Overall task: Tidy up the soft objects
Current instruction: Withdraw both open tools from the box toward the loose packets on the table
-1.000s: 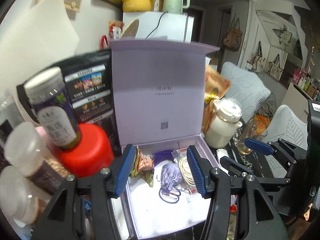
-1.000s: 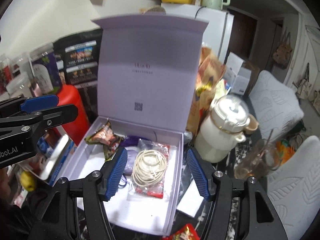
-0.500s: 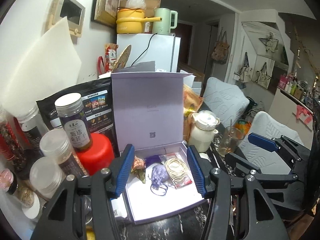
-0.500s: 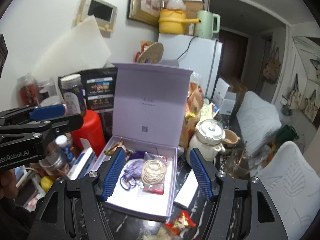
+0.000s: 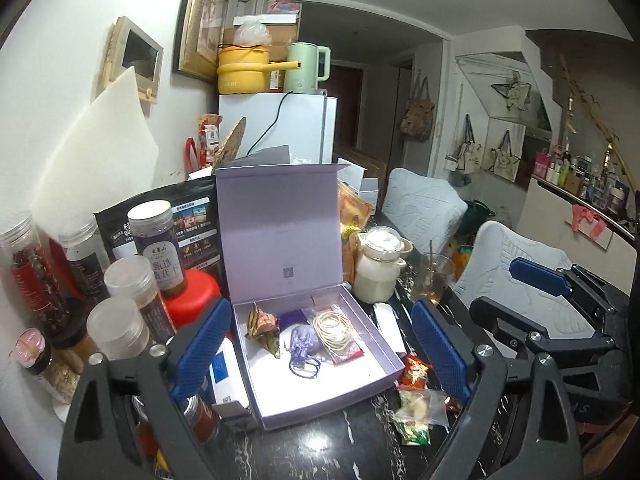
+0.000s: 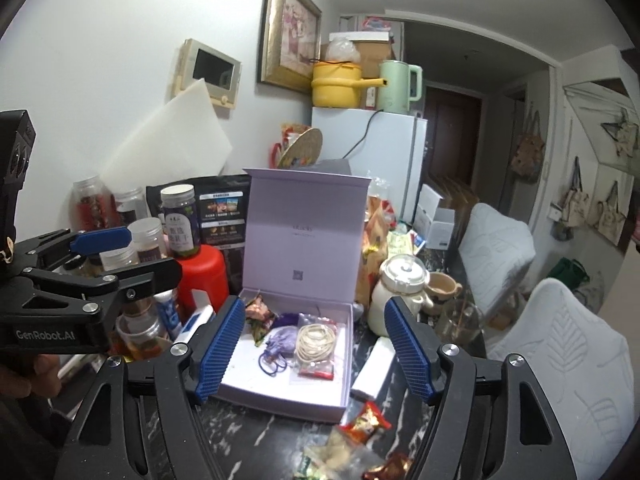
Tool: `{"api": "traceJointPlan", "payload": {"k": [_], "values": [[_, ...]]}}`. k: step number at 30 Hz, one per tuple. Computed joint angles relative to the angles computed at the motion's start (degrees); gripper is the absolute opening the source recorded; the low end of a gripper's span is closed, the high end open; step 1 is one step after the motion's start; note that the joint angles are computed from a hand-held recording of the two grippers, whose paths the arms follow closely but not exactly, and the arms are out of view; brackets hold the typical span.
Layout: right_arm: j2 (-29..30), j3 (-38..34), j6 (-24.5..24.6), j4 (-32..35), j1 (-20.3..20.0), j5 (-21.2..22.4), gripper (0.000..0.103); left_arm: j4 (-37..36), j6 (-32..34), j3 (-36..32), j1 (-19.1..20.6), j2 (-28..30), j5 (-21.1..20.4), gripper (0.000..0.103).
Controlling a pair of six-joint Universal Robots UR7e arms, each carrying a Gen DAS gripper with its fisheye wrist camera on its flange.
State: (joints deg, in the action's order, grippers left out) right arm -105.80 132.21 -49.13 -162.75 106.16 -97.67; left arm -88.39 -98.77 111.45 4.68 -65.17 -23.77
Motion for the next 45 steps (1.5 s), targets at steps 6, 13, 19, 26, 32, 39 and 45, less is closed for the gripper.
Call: {"api": "traceJointPlan", "payload": {"k": [6,13,19,26,32,39,45], "values": [[-5.7,2.8,0.2,1.4,-1.8,2.1,0.081,-2.4,1.6,1.3,-1.5,0.4,-1.7,0.093],[-10.3,5.4,0.5,3.0,-3.3,1.3,0.082,-10.7,5.8,4.3,-2.0,0.3,-4.9,0.093],[-14.5,7.9,0.7,5.5,-6.3,2.2,0.082,-17.4,8.7,6.9,-2.7,0.9,-7.8,0.093],[-19.4,11.2,-0.1,8.4,-12.3,4.4,0.082,-25.1,12.8,9.2,-2.0,2.3,-11.7,0.093],[-22.3,12.8,-1.9,10.9,-17.5,4.9,0.082,-31.5,16.0,10.6,-1.1,4.3,-13.9,0.093],[-24.4,13.6,-4.3,12.2,-23.9,6.4,0.082,-38.7,19.9,11.0,0.5,7.6,-17.1,0.093],[-23.5,13.6,-7.5,11.1,-28.4,6.3,0.082,-48.6,24.2,11.2,3.1,11.5,-21.0,0.093]]}}
